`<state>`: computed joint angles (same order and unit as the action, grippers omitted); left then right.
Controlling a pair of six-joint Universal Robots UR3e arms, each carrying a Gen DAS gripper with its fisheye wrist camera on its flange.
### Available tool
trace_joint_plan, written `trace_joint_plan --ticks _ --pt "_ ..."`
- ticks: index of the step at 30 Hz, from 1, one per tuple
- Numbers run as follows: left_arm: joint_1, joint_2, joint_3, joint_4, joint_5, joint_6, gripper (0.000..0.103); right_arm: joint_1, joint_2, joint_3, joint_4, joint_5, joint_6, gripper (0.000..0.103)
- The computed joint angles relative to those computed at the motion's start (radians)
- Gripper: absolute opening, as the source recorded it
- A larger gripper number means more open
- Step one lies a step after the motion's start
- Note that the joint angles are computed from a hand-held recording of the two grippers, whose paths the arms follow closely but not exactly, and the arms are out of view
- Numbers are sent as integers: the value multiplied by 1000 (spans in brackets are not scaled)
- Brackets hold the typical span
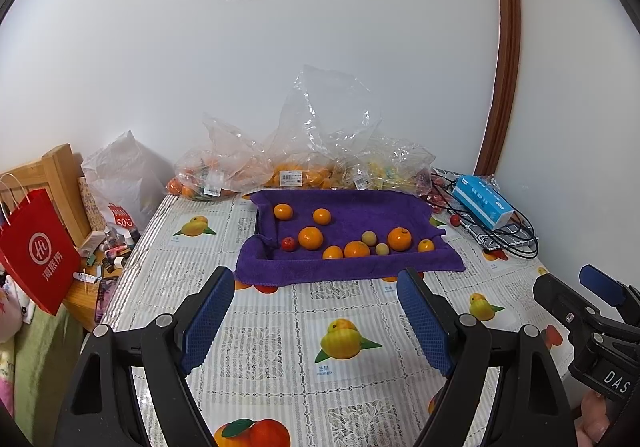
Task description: Organize fruits
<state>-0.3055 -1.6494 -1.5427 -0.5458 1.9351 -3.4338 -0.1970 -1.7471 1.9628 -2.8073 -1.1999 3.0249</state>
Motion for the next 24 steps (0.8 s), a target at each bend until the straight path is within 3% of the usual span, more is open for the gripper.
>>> trace_joint_plan --ticks 24 --pt "-3 4 -5 3 4 -4 82 -2 -8 5 -1 2 1 93"
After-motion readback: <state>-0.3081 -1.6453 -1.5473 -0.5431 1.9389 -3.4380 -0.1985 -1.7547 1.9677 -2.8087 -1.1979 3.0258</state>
